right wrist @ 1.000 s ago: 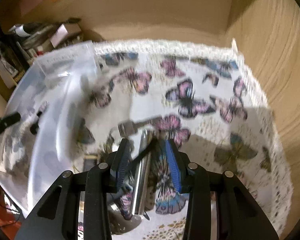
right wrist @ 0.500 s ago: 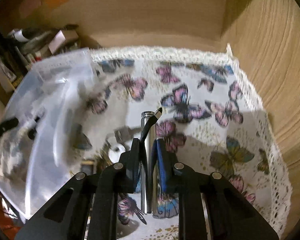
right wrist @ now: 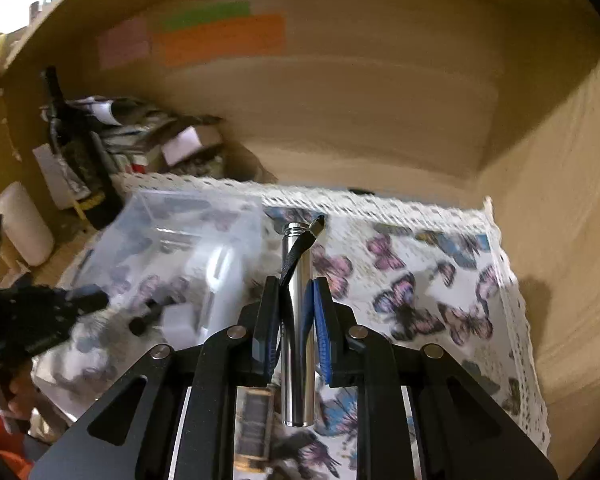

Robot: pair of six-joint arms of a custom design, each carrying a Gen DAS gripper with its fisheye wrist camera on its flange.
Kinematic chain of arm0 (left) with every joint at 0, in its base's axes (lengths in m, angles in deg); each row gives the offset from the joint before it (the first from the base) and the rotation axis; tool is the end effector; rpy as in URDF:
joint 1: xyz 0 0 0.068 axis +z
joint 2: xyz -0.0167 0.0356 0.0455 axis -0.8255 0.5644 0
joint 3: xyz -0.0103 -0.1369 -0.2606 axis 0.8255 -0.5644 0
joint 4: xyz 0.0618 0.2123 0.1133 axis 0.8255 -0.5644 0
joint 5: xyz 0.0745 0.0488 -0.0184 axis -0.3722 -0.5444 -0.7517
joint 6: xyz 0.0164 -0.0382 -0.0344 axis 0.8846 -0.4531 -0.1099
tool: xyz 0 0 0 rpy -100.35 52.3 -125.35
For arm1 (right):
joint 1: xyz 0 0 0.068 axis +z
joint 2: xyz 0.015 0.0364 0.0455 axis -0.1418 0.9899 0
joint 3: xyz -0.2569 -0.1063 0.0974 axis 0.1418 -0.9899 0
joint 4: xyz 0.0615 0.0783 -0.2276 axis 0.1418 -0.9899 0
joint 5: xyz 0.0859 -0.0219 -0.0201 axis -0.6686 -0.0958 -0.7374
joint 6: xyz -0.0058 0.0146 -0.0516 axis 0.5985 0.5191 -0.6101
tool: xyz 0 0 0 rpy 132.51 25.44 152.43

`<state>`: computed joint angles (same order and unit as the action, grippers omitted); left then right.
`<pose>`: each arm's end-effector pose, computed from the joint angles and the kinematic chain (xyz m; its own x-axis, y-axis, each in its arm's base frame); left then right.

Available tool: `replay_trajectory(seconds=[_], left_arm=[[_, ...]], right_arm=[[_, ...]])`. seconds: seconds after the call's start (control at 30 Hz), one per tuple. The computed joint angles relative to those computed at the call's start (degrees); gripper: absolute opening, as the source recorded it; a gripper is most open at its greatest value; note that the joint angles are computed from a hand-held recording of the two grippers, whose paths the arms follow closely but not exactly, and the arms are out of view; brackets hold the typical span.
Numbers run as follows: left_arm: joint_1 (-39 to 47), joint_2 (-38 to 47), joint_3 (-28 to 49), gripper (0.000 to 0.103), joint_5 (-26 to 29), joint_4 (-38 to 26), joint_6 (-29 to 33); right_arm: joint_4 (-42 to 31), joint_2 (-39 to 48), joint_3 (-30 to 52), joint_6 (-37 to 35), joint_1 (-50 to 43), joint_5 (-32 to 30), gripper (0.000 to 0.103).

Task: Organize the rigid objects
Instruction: 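Lower the metal pen into the box and release with the right gripper, then grasp the keys by the ring with the right gripper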

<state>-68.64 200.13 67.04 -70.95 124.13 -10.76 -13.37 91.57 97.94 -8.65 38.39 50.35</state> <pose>0.2229 -0.0575 0.0025 -0.7834 0.0550 -0.6191 0.2288 0.9517 -0.2050 0.2107 0.2006 0.0811 -0.6794 -0.1172 -0.7243 -0.1803 0.9836 0.0100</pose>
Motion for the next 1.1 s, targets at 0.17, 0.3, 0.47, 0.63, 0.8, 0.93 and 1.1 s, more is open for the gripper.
replay_trajectory(seconds=[0.17, 0.3, 0.47, 0.63, 0.8, 0.93, 1.1], left_arm=[[-0.39, -0.04, -0.07, 0.019, -0.23, 0.02, -0.36], [-0.12, 0.00, -0.02, 0.019, -0.03, 0.01, -0.11], [-0.05, -0.15, -0.10, 0.019, 0.25, 0.04, -0.13], [-0.01, 0.12, -0.23, 0.019, 0.38, 0.59, -0.02], [-0.23, 0.36, -0.40, 0.019, 0.34, 1.14, -0.18], [-0.41, 0.47, -0.51, 0.019, 0.28, 1.43, -0.27], [-0.64, 0.46, -0.51, 0.019, 0.06, 1.46, -0.34]], right_arm=[[-0.50, 1.31, 3.35, -1.86, 1.84, -1.27, 0.015], [-2.37, 3.50, 6.92, -3.04, 2.89, -2.85, 0.015], [-5.47, 7.16, 11.78, -4.72, 3.74, -4.95, 0.015], [-8.97, 10.73, 16.47, -6.29, 3.61, -6.35, 0.014], [-12.37, 13.82, 20.54, -7.03, 2.37, -7.92, 0.014], [-12.62, 14.14, 20.70, -6.47, 1.88, -9.10, 0.014], [-10.86, 11.39, 17.61, -5.45, 1.67, -8.29, 0.014]])
